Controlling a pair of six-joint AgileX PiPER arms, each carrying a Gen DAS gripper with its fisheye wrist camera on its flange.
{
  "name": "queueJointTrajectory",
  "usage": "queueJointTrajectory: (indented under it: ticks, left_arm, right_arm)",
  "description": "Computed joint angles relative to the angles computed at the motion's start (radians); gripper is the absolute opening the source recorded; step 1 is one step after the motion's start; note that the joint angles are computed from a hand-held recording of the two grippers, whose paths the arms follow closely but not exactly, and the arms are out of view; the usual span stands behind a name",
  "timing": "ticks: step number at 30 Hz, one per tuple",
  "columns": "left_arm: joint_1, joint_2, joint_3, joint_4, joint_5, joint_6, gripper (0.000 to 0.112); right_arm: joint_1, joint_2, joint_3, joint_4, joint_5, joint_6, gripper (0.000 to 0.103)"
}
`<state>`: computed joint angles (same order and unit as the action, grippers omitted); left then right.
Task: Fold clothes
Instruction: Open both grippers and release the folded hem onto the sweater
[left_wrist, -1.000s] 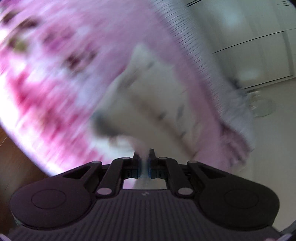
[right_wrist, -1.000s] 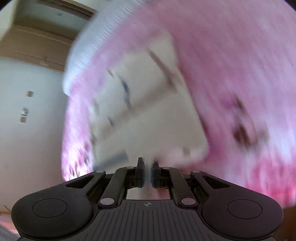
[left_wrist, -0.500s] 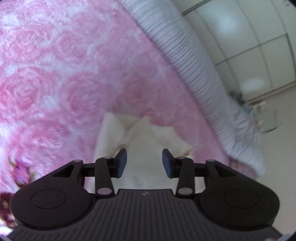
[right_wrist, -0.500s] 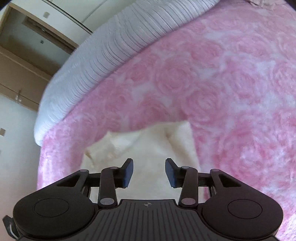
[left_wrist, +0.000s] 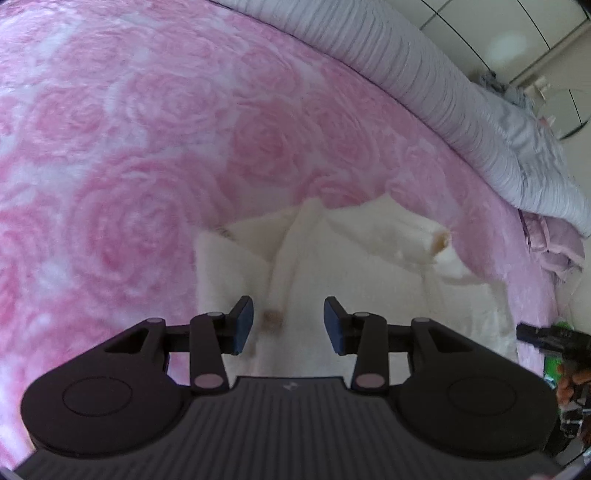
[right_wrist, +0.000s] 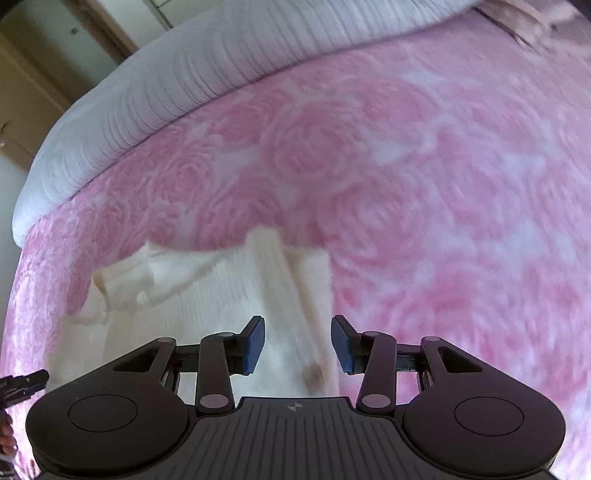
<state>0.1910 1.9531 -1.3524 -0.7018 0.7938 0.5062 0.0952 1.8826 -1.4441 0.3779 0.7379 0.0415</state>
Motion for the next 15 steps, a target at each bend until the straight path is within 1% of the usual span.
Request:
queueJointTrajectory:
  ticks: [3,5,6,7,8,9,12,15]
  left_arm:
    - [-0.017,0.021,-0.011,0.017,-0.021,-0.008,0.033]
    - [-0.024,0.014,0.01,0.004,-0.053,0.002,0.024]
    - [-0.027,0.002,0.027,-0.003,-0.069,0.011,0.014]
    - [-0.029,-0.01,0.043,-0.011,-0.086,0.019,0.011]
    - [-0.032,-0.022,0.059,-0.019,-0.103,0.028,0.01]
    - [-0.035,-0.034,0.075,-0.028,-0.119,0.037,0.009]
    - [-0.043,-0.101,0.144,-0.076,-0.19,0.107,0.008]
    - [-0.026,-0.182,0.212,-0.202,-0.257,0.238,0.008]
  right_arm:
    - [0.002,0.058,-0.047,0.021,-0.012,-0.05,0.044]
    - [-0.001,0.085,-0.058,0.053,-0.012,-0.086,0.043]
    - [-0.002,0.098,-0.064,0.069,-0.01,-0.103,0.042]
    - [0.0,0.107,-0.07,0.081,0.002,-0.123,0.04]
    - [0.003,0.116,-0.075,0.089,0.015,-0.14,0.031]
    - [0.015,0.117,-0.079,0.065,0.026,-0.144,0.012]
    - [0.051,0.08,-0.05,0.017,-0.007,-0.214,0.01]
    - [0.062,0.021,-0.04,0.011,-0.052,-0.281,0.01]
